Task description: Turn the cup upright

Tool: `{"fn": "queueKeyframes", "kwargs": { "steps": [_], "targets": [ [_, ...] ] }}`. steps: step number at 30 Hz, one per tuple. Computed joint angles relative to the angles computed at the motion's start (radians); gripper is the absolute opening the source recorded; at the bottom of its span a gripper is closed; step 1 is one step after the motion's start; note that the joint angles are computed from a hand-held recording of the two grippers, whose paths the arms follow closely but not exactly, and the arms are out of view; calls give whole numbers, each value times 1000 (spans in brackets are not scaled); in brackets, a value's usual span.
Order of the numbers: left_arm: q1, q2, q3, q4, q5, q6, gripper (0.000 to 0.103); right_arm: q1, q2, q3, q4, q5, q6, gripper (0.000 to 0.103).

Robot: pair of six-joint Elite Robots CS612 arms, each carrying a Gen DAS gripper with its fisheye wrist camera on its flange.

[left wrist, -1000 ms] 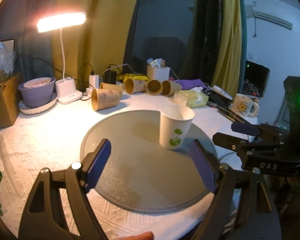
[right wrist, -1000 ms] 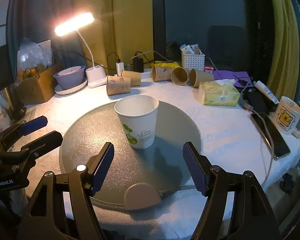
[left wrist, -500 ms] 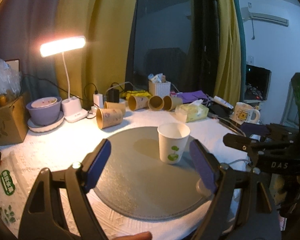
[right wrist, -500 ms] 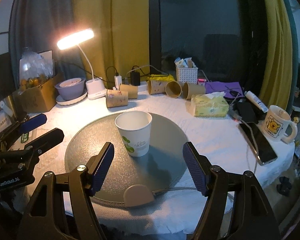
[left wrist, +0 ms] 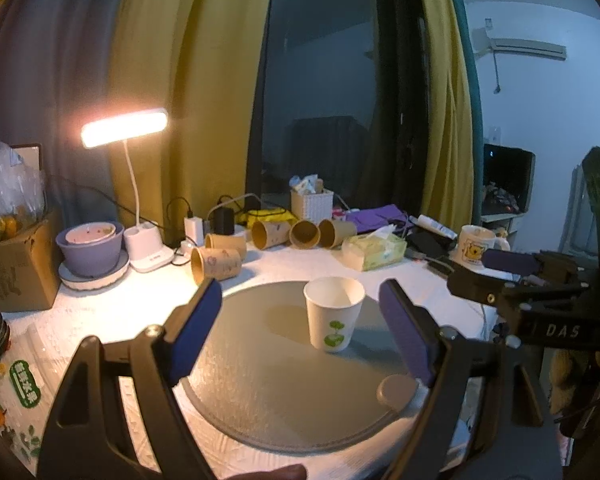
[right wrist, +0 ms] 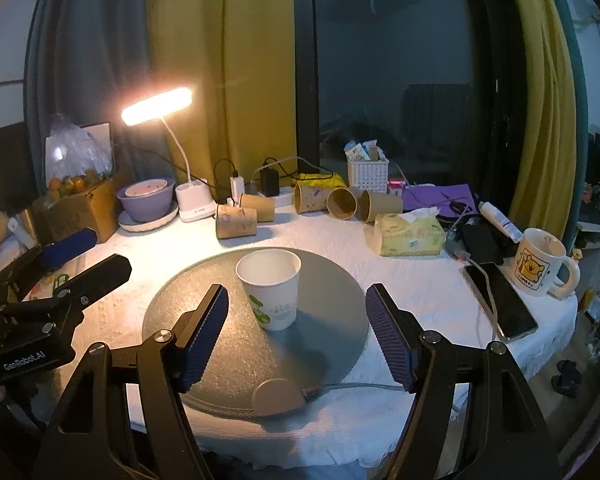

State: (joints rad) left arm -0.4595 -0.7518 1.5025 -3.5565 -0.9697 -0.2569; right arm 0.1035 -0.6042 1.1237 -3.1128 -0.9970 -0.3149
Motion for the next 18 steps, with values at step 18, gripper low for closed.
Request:
{"fn": "queueKeyframes", "kwargs": {
  "steps": [18],
  "targets": [
    [-16, -7, 1, -90, 9, 82, 82, -9, -31, 38, -104, 12, 30, 74]
  ]
}}
